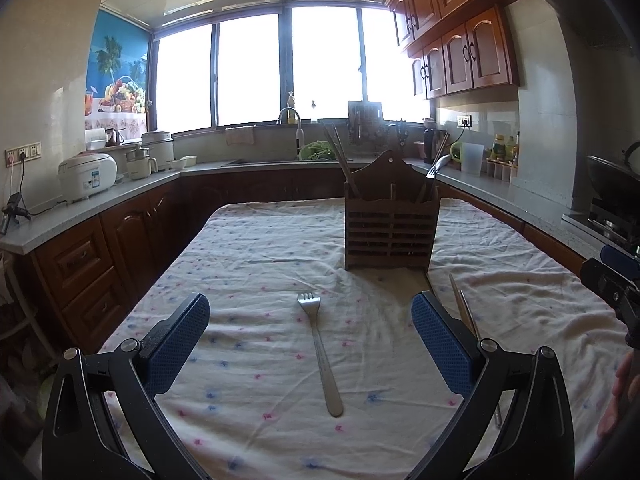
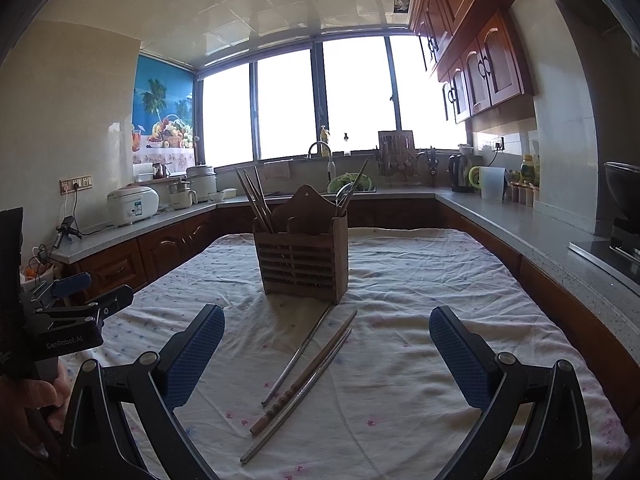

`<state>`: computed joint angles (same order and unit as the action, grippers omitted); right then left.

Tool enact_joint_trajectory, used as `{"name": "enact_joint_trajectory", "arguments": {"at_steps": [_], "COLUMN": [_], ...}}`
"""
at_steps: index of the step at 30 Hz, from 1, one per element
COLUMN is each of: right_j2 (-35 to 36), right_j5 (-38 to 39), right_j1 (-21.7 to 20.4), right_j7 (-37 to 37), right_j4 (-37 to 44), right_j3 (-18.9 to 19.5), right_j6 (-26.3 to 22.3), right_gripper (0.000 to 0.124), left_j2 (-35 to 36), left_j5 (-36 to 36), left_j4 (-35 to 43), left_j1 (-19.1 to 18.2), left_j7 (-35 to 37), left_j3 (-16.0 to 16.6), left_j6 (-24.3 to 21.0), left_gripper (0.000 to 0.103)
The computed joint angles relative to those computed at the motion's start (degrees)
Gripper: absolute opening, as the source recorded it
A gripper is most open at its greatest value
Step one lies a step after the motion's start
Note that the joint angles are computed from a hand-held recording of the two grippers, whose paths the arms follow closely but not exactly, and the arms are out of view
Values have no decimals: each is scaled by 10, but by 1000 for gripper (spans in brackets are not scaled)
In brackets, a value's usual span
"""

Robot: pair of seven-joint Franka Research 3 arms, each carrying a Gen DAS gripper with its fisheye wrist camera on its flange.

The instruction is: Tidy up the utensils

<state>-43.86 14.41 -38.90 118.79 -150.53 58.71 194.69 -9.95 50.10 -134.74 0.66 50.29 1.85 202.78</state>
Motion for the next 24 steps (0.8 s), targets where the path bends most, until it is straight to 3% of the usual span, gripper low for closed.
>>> {"name": "enact_joint_trajectory", "arguments": {"at_steps": [21, 24], "right_j2": [41, 45], "right_j5": [3, 6], "right_j1": [-2, -4], "right_j7": [-26, -28], "right_j4": [16, 18], "right_j3": [-11, -10], "right_j6": [3, 2], "right_gripper": [103, 103], "left_j2": [10, 15], "left_j5": [57, 99], "left_j4": [28, 41], "left_j1": [-4, -11], "left_j7": [-52, -93], "left_j3": [1, 12], "left_j6": [-2, -3], "left_gripper": [103, 103]}}
